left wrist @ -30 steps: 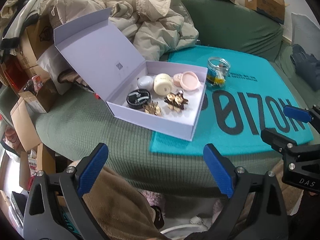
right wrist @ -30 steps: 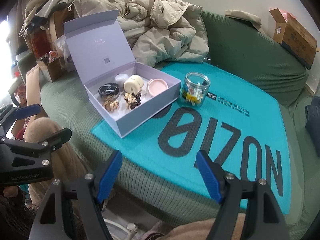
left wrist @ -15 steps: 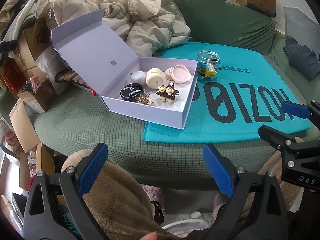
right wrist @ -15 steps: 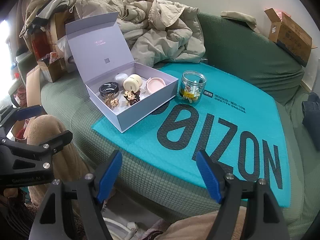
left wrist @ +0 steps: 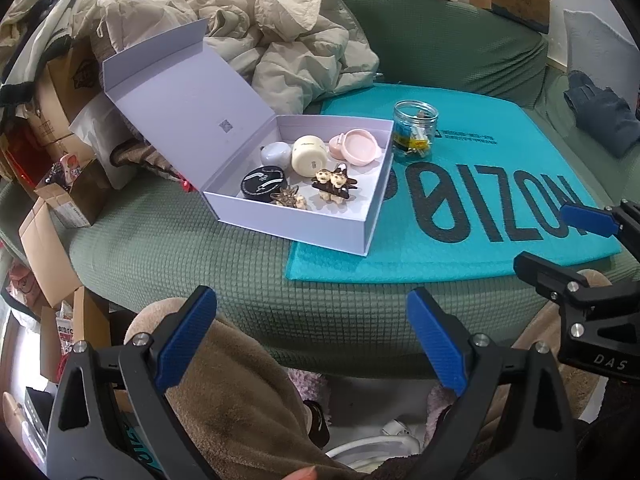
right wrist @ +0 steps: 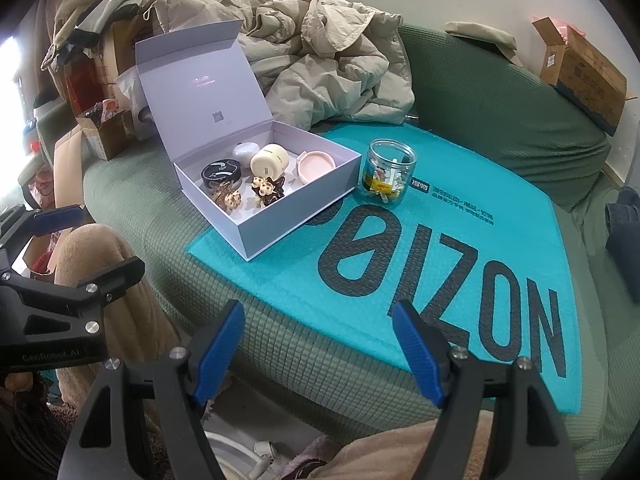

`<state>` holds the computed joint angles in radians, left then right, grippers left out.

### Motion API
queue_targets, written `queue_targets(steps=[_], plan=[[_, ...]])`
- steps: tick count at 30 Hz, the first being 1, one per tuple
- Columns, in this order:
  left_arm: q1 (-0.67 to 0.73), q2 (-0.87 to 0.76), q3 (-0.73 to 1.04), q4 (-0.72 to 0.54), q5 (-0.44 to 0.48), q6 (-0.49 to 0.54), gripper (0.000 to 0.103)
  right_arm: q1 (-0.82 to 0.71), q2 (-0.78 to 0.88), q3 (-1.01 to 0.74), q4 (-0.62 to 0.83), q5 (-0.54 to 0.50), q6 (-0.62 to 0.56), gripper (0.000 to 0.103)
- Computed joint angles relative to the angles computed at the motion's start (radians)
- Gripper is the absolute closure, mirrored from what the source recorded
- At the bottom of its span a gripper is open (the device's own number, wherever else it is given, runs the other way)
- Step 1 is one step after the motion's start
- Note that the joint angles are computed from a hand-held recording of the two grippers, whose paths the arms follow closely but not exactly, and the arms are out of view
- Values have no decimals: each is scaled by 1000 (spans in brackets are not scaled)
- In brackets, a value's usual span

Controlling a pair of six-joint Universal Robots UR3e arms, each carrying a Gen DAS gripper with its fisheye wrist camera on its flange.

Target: Organize objects

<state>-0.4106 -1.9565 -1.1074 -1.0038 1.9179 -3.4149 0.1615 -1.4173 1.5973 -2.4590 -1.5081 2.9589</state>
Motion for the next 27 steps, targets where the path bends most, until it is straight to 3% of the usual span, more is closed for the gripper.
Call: queue_targets(steps=[27], plan=[[-3,9,-22,2,-1,2,7,13,1,12,4,-10,8,26]])
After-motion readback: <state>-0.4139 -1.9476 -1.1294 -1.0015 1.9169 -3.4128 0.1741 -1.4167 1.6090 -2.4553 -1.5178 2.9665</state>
